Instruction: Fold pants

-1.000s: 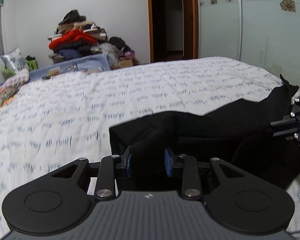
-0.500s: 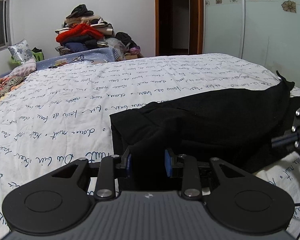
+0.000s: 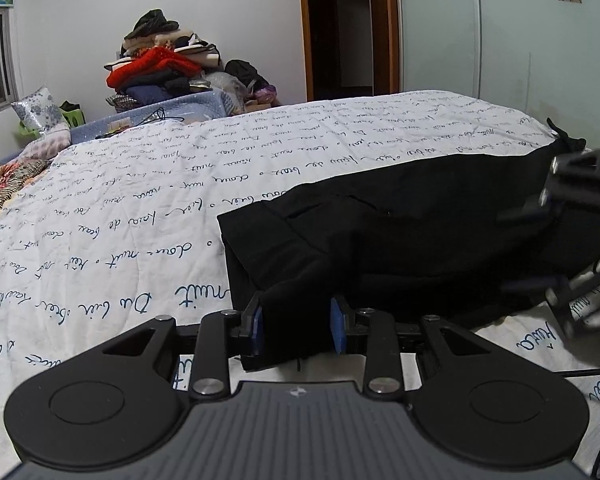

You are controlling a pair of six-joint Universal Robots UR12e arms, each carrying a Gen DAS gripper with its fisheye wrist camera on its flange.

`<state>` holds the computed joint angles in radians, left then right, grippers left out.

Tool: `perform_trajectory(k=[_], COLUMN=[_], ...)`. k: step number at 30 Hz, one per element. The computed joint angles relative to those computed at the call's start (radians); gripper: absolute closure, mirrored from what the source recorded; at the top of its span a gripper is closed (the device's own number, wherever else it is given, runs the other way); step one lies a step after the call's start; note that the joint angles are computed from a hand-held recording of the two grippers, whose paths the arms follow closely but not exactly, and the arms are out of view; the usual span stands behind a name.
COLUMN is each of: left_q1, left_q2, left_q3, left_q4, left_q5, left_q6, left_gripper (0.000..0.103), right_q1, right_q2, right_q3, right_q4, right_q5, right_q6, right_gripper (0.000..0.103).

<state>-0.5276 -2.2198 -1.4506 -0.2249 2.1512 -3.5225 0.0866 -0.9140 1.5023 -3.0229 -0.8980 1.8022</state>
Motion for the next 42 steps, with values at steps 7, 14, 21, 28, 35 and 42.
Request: perform_trajectory(k=[7,14,21,28,35,42], left_q1=[-0.005,-0.006,0.014,0.000,-0.013,-0.020], left_q2=[-0.015,-0.007,0.029,0.067,-0.042,-0.098], left_q3=[0.009,-0.011,-0.033,-0.043,0.114,0.188], left_q4=[0.023,0.029,-0.119,-0.173,-0.033,-0.271], left_q5=[0.043,0.071,0.037,0.187,0.116,0.149], left_q6=[0.049,0.028,-0.107,-0.224,0.044,0.084], left_gripper=[0.072,0.072,0.031,0.027,0.027,0.027], right_q1=[0.008,0.014,0.014,0.008,-0.032,-0.042], right_q2=[-0.001,-0.002,-0.020,-0.022,-0.022,-0.021], right_q3=[-0.032,-0.033,0.005,-0.016,-0.053,-0.046], right_q4=[0.054,0.114,0.143,0.181,0.164,0.240], right_q5=[-0.010,0.001,-0.001,-0.009,0.077,-0.015], right_q6=[0.103,0.070,-0.002,0.061,0.283,0.275], right_gripper=[0.089,0.095,0.096,0.094,0.090,0.090])
